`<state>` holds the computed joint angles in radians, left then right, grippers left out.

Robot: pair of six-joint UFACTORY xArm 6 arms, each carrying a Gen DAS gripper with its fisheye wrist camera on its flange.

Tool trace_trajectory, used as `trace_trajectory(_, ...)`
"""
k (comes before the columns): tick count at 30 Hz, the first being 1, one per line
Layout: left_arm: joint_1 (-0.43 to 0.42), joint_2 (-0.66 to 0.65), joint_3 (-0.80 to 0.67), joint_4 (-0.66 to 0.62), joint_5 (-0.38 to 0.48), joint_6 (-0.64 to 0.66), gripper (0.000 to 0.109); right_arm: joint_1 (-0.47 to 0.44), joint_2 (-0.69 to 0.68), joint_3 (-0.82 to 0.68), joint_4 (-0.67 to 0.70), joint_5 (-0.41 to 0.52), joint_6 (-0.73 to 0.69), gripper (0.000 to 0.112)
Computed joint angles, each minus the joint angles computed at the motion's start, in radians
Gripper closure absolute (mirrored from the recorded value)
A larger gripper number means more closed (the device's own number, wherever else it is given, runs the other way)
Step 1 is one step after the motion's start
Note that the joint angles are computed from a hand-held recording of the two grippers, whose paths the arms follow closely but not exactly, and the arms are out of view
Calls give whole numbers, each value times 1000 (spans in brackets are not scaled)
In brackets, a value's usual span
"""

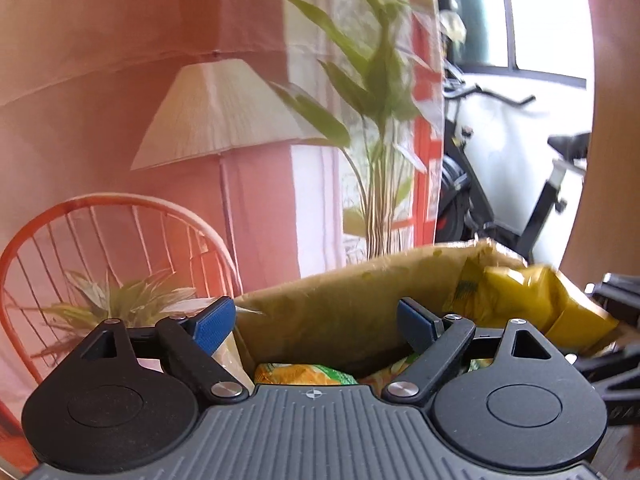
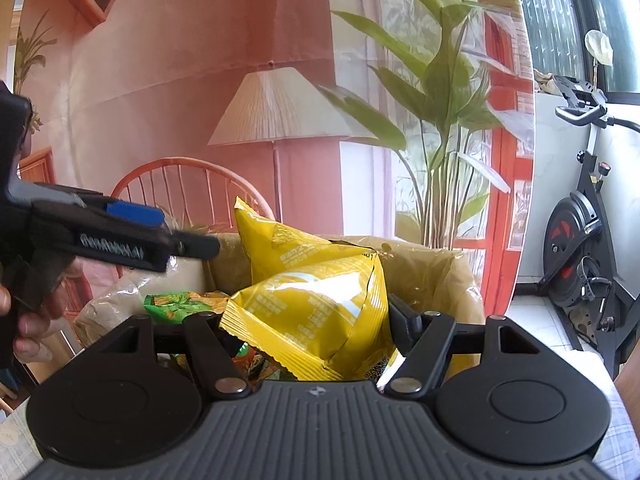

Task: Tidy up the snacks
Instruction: 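Open both tools to drop the green and yellow bags into the box, then lower the left tool to the bread loaf while the right tool reaches the orange wafer pack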

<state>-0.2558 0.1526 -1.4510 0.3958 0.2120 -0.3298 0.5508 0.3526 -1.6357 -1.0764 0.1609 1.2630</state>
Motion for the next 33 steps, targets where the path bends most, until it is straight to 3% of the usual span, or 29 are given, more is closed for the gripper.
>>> trace_trajectory(7, 18, -50, 68, -13, -36, -42, 19, 35, 115, -145, 218, 69, -201, 41)
trace_trajectory(11, 30, -87, 106, -3, -36, -54, 19, 63, 215, -284, 425, 152, -388, 32)
trace_trajectory(12, 33, -97, 117, -11, -38, -49, 19, 69, 225, -305, 406, 178, -377, 25)
trace_trajectory(15, 43, -130, 149, -24, -42, -43, 19, 70, 203, -281, 307, 149, -290, 18)
trace_trajectory(25, 44, -299, 319, -107, -50, -15, 19, 69, -21, -10, 81, 79, -88, 18)
trace_trajectory(29, 42, -383, 415, -110, -57, -21, 19, 66, -135, 128, -77, 41, 77, 18)
trace_trajectory(33, 27, -462, 520, -248, -65, 70, 19, 71, -223, 240, -241, 26, 263, 18)
